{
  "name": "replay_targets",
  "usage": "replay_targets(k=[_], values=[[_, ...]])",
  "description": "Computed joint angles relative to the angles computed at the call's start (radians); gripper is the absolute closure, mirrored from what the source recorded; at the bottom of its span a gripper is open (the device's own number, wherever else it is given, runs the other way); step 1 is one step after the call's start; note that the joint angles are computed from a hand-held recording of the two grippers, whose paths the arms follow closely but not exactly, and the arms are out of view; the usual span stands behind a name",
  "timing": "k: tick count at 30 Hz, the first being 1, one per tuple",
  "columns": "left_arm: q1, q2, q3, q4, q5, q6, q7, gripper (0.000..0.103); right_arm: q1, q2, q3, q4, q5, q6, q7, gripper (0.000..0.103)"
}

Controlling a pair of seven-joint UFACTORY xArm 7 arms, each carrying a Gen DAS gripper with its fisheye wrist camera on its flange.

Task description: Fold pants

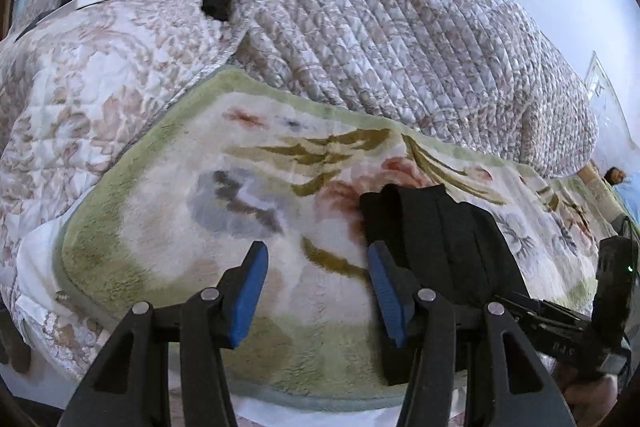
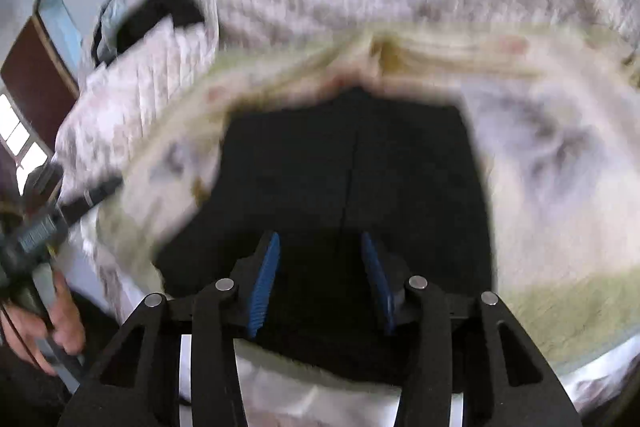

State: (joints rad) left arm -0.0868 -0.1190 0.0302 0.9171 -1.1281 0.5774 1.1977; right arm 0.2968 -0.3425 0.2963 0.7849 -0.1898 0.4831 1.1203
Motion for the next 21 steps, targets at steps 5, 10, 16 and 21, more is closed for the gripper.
replay_targets(k=[5,10,16,21], values=[[-0.027,0.002,-0.026,0.024,0.043,0.01,-0.017,0.048,-0.014,-0.063,-0.035,-0.033,0.028,-0.045,-0.054,0.06],[-0.081,0.05,-0.075,0.084,0.114,0.016,-0.034,0.048,-0.076,-0.058,-0.078,-0.009,0.024,0.031,-0.123,0.06],[-0.111,0.216,-0.137,0.227,0.254,-0.004,-0.147,0.048,-0.1,0.065,-0.139,0.055,0.055,0.037,-0.279,0.06],[-0.093,0.299,-0.178,0.263,0.35,-0.059,-0.225,0.047,-0.12,0.155,-0.155,0.068,0.066,0.006,-0.315,0.091]])
